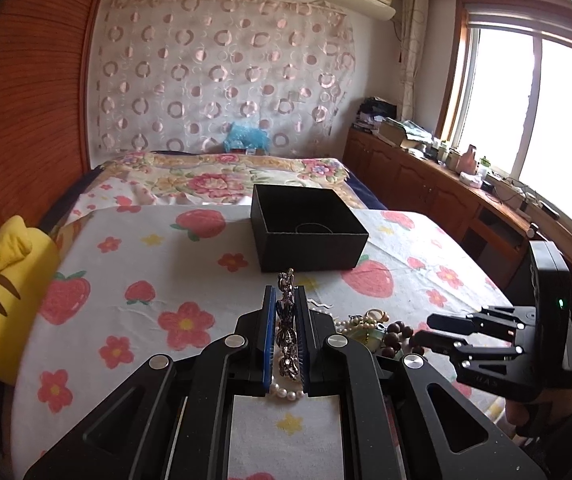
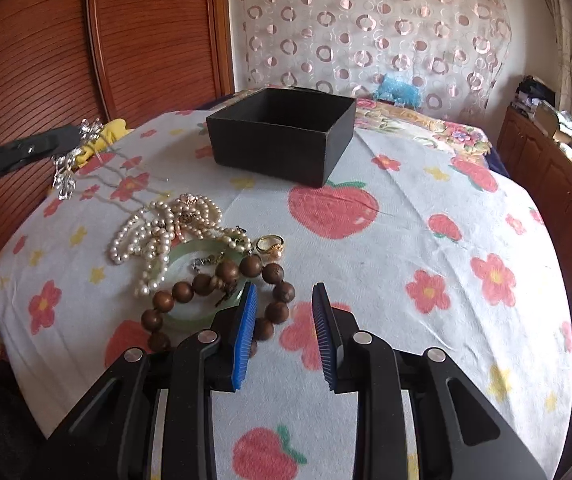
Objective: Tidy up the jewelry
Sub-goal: 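Grasp the silver hairpin with the left tool while the right tool grasps the wooden bead bracelet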
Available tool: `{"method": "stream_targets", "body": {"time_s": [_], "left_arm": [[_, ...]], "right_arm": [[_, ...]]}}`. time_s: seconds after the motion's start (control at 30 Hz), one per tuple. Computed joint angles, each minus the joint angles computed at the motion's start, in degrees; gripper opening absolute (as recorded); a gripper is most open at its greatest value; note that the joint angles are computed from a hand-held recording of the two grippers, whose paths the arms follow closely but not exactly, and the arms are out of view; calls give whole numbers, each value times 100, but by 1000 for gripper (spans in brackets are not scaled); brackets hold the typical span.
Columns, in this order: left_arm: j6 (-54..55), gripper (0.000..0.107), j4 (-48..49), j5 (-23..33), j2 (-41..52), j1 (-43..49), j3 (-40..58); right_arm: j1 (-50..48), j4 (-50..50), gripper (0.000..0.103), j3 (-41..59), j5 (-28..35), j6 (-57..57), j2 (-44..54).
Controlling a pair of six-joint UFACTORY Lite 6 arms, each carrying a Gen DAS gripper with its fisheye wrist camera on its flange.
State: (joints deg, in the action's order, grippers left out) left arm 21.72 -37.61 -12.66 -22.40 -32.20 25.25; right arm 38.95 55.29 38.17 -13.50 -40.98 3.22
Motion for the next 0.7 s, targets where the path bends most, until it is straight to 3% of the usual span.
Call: {"method": "stream_targets", "body": {"time_s": [0.2,0.37,0.4,0.43,0.7], "left_arm": [[-111,8,143,8,-159,74,-144],[-274,8,340,19,-179,108,-181],[-202,8,267,18,-176,99,-178],[-157,8,214,9,-166,75,-179],[-72,8,82,-51,-126,23,-181]], "right_arm": [[-101,302,31,466,219,-484,498],[-18,1243,31,806,176,-1531,932],[-16,1471,30,863,199,-1783,968],[-1,1535,16,871,204,-1877,970],[198,1708,15,632,19,-2176,348]]}}
